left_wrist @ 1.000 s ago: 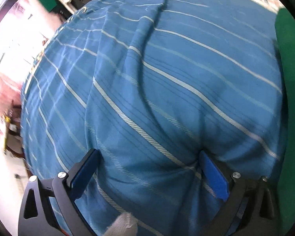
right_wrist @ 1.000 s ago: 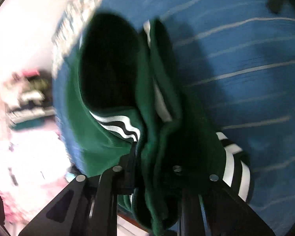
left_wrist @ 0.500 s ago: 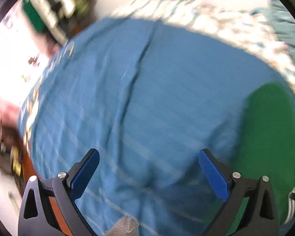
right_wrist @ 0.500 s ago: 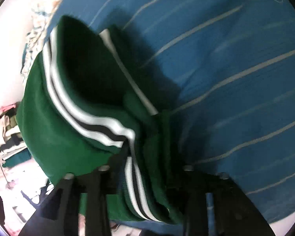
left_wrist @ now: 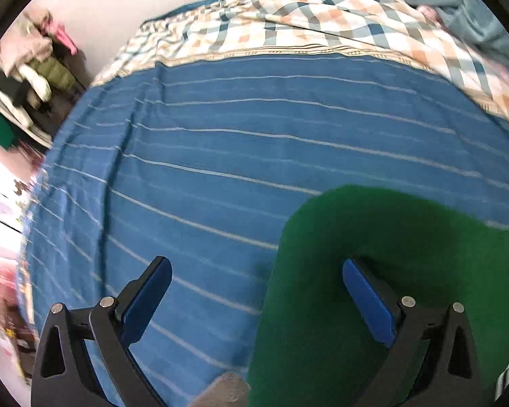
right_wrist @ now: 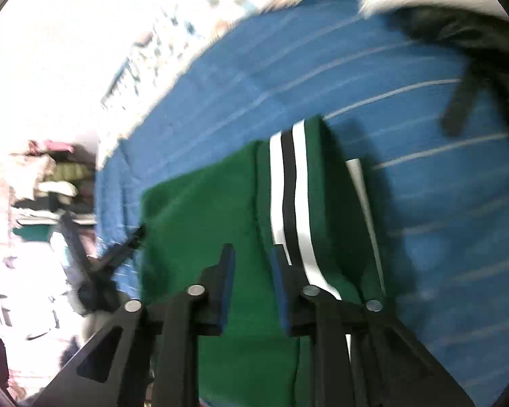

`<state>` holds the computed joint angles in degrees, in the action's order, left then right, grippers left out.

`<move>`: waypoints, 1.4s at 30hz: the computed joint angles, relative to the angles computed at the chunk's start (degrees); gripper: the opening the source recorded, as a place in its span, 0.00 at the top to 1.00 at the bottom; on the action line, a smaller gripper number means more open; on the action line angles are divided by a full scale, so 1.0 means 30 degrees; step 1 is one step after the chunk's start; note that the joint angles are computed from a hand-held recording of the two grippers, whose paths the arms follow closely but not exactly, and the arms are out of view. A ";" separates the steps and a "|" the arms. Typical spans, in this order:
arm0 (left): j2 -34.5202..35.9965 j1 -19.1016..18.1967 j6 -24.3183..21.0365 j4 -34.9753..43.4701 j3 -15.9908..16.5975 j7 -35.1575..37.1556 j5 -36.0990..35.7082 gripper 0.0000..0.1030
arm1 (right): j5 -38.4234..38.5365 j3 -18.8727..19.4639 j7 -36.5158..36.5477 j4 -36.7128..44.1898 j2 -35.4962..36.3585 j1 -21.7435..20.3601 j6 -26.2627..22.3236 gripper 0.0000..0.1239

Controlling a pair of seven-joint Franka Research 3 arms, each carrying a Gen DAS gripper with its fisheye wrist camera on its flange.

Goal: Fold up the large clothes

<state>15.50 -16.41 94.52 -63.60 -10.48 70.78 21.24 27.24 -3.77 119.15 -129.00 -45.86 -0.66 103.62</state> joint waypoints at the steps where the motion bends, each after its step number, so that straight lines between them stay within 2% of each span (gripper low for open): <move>1: 0.0238 0.0195 -0.0093 0.0353 0.0005 0.0065 -0.0501 0.00 | -0.0277 0.0261 0.0075 0.0051 0.0774 0.0142 -0.0506 0.93; 2: 0.0235 0.0387 -0.0023 0.0343 0.0020 0.0088 -0.0913 0.00 | -0.1324 0.0403 0.0373 0.0214 0.2020 0.0563 -0.1469 1.00; 4: 0.0565 0.0177 -0.0256 0.0783 -0.0034 -0.0212 -0.0927 0.00 | -0.0887 0.0649 -0.0206 -0.0288 0.3016 0.0471 -0.1163 1.00; 6: 0.0747 -0.0008 -0.0885 0.1495 0.0021 -0.0296 -0.0753 0.00 | -0.0498 0.0363 0.0228 0.0489 0.3661 0.0482 -0.1706 1.00; 9: 0.0103 -0.0029 -0.1629 0.1945 0.0099 -0.0464 -0.0778 0.00 | -0.0130 0.0241 0.0993 0.0494 0.2193 0.0169 -0.2008 0.90; 10: -0.0486 0.0067 -0.1714 0.1634 0.0110 -0.0569 -0.0853 0.00 | -0.0373 0.0219 0.1334 0.0698 0.1520 -0.0049 -0.2300 0.82; 12: -0.2186 0.0438 -0.1423 0.0128 0.0026 -0.0652 -0.1320 0.00 | -0.0876 0.0223 0.2049 0.1133 -0.0072 -0.0375 -0.3463 0.79; 14: -0.4365 0.0470 -0.1333 -0.2275 -0.0267 -0.0136 -0.0660 0.00 | -0.0514 0.0301 0.2695 0.1349 -0.1061 -0.0278 -0.4574 0.79; 17: -0.5861 0.0431 -0.2228 -0.5183 -0.0793 0.0622 0.0717 0.00 | -0.0159 -0.0192 0.2457 0.0761 -0.2311 0.0041 -0.6639 0.79; 18: -0.5965 0.0526 -0.2606 -0.5697 -0.0828 0.0512 0.0603 0.00 | -0.0382 0.0009 0.2396 0.0448 -0.2636 0.0153 -0.7582 0.80; 19: -0.6451 0.0747 -0.2353 -0.6846 -0.0637 -0.0117 -0.0008 0.00 | -0.0676 0.0417 0.2403 0.0231 -0.2631 0.0164 -0.8231 0.80; 20: -0.6631 0.0964 -0.2253 -0.7327 -0.0584 -0.0462 -0.0347 0.00 | -0.0216 0.1159 0.2033 -0.0654 -0.2423 -0.0492 -0.8462 0.79; 21: -0.6574 0.1132 -0.2424 -0.7249 -0.0523 -0.0671 -0.0716 0.00 | 0.0720 0.1792 0.1923 -0.0990 -0.1857 -0.1815 -0.9757 0.79; 22: -0.6533 0.1285 -0.2474 -0.7021 -0.0458 -0.0819 -0.1077 0.00 | 0.1074 0.2125 0.2529 -0.0658 -0.1229 -0.2472 -1.0605 0.79; 23: -0.6535 0.1377 -0.2526 -0.6780 -0.0480 -0.0917 -0.1025 0.00 | 0.0769 0.2483 0.2406 0.0340 -0.0375 -0.2461 -1.0888 0.79; 24: -0.6625 0.1431 -0.2514 -0.6679 -0.0534 -0.0965 -0.0767 0.00 | -0.0179 0.2760 0.2080 0.2006 0.0900 -0.1783 -1.1069 0.79; 26: -0.6970 0.1556 -0.2271 -0.6762 -0.0552 -0.1033 -0.0493 0.00 | -0.3742 0.2777 0.1626 0.5341 0.2585 0.0972 -1.0328 0.76; 27: -0.7242 0.1641 -0.2127 -0.6910 -0.0558 -0.1229 -0.0219 0.00 | -0.5012 0.2929 0.1605 0.7009 0.3604 0.1714 -1.0716 0.76; 28: -0.7339 0.1714 -0.2064 -0.6970 -0.0581 -0.1327 0.0022 0.00 | -0.5310 0.3244 0.1454 0.8552 0.4507 0.1789 -1.0402 0.76; 29: -0.7516 0.1828 -0.1899 -0.7124 -0.0574 -0.1528 0.0419 0.00 | -0.4268 0.3332 0.1411 0.9428 0.5214 0.1632 -0.9517 0.76; 32: -0.7746 0.2238 -0.1737 -0.7444 -0.0442 -0.2212 0.1030 0.00 | -0.1672 0.2998 0.1180 1.0300 0.7061 0.2753 -0.6832 0.76; 35: -0.7834 0.2724 -0.1769 -0.7746 -0.0082 -0.2767 0.0618 0.00 | -0.0211 0.3298 0.0436 1.1446 1.0454 0.4072 -0.3530 0.76; 36: -0.7884 0.2886 -0.1705 -0.7864 0.0040 -0.2861 0.0483 0.00 | -0.0135 0.3479 0.0677 1.1923 1.1442 0.4496 -0.2998 0.76; 39: -0.8289 0.3196 -0.1418 -0.8394 0.0150 -0.3071 0.0449 0.00 | -0.3284 0.4057 0.0611 1.4420 1.4992 0.5766 -0.3847 0.77; 40: -0.8391 0.3267 -0.1304 -0.8534 0.0177 -0.3031 0.0400 0.00 | -0.3479 0.4019 0.0846 1.4166 1.5356 0.6113 -0.3930 0.77; 42: -0.8449 0.3348 -0.1407 -0.8548 0.0146 -0.2945 0.0312 0.00 | -0.3849 0.3883 0.1390 1.5448 1.6887 0.6660 -0.4479 0.76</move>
<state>-9.85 -6.37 90.30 -89.24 -10.04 61.94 22.18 15.69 7.88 123.32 -82.65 4.80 19.32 90.19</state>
